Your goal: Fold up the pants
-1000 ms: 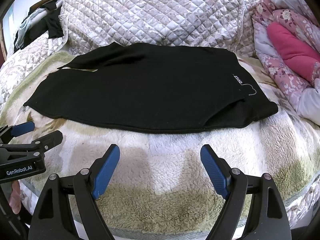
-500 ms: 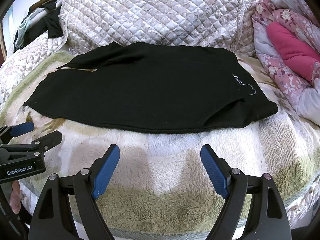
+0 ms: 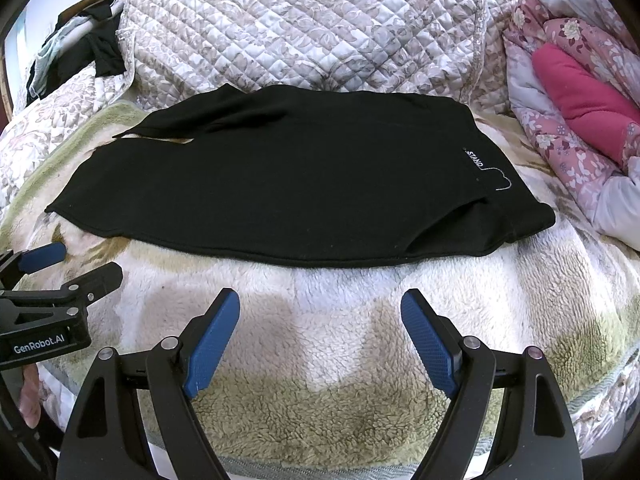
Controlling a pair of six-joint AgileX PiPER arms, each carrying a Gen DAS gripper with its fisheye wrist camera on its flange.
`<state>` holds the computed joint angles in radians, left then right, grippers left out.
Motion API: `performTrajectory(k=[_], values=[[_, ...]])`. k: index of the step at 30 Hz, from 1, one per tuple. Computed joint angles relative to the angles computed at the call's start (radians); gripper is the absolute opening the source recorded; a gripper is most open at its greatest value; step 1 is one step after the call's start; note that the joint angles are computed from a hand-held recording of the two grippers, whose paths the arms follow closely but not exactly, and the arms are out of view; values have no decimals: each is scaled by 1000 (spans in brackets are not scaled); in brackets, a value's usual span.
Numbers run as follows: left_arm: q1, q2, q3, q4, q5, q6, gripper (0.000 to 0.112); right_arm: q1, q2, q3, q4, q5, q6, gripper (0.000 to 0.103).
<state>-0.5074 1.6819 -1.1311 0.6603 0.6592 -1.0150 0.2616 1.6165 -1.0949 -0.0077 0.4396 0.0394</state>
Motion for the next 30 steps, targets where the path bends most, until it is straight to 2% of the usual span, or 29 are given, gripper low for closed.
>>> performTrajectory(k=[30], values=[[12,-16,25,15,-25,-32,97,-15,7,-5,22,-1,-13,83]])
